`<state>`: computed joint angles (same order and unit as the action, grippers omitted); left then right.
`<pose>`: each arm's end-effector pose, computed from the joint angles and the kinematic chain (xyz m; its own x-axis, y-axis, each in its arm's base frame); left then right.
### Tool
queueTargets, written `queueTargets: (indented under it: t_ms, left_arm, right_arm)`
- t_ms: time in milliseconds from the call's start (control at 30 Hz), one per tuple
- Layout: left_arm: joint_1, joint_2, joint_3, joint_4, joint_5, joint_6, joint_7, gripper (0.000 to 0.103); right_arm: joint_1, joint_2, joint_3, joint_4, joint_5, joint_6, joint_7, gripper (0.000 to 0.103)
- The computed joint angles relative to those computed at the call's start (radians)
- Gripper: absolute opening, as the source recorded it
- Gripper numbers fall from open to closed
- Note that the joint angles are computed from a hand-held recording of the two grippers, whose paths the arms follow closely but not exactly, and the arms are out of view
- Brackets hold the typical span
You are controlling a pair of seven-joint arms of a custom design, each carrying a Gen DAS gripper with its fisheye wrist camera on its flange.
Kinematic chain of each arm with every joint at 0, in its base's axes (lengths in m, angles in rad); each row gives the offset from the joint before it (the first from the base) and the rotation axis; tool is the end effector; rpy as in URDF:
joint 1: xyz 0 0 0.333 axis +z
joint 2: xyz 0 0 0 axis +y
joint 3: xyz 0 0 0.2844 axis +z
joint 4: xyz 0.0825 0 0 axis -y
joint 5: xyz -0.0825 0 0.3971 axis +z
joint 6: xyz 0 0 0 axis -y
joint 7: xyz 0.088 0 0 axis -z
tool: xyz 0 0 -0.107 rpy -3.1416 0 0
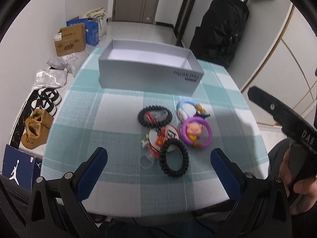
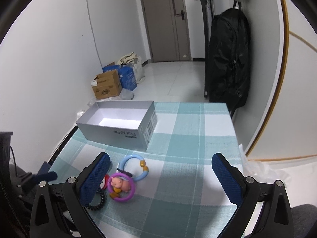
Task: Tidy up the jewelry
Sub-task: 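Lower the left gripper onto the black coiled hair tie and close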
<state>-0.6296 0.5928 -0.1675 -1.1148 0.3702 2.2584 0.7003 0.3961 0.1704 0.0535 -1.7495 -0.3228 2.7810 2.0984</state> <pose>0.5660 -0.5110 0.5103 -0.0869 -0.9733 0.2123 -0.8454 -0.0407 -0.5325 0.5970 0.3012 0.5361 0.2164 -0.9701 -0.1103 -0.6423 -0.0564 -0.7644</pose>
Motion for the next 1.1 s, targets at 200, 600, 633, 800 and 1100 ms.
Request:
queueTargets:
  t_ms: [200,600,633,800,1100]
  left_arm:
    - [-0.008,0.057,-0.005,0.091,-0.029,-0.086,0.053,0.069]
    - [0.012,0.036,-0.007,0.044,-0.056,-0.052,0.028,0.021]
    - [0.013,0.037,-0.007,0.044,-0.058,-0.048,0.029,0.020]
    - [0.009,0.028,-0.001,0.032,-0.044,-0.037,0.024,0.009]
    - [0.016,0.011,-0.003,0.005,-0.043,-0.002,0.018,0.008]
  right_arm:
    - [-0.006,0.009,0.004,0.010,0.036,-0.015,-0.022,0.103]
    - [-0.009,0.005,0.005,0.005,0.053,-0.012,-0.037,0.103]
    - [-0.009,0.004,0.004,0.004,0.051,-0.010,-0.036,0.103]
    - [-0.007,0.004,0.001,0.004,0.045,-0.012,-0.023,0.103]
    - [-0.006,0.000,0.003,0.001,0.041,-0.013,-0.022,0.103]
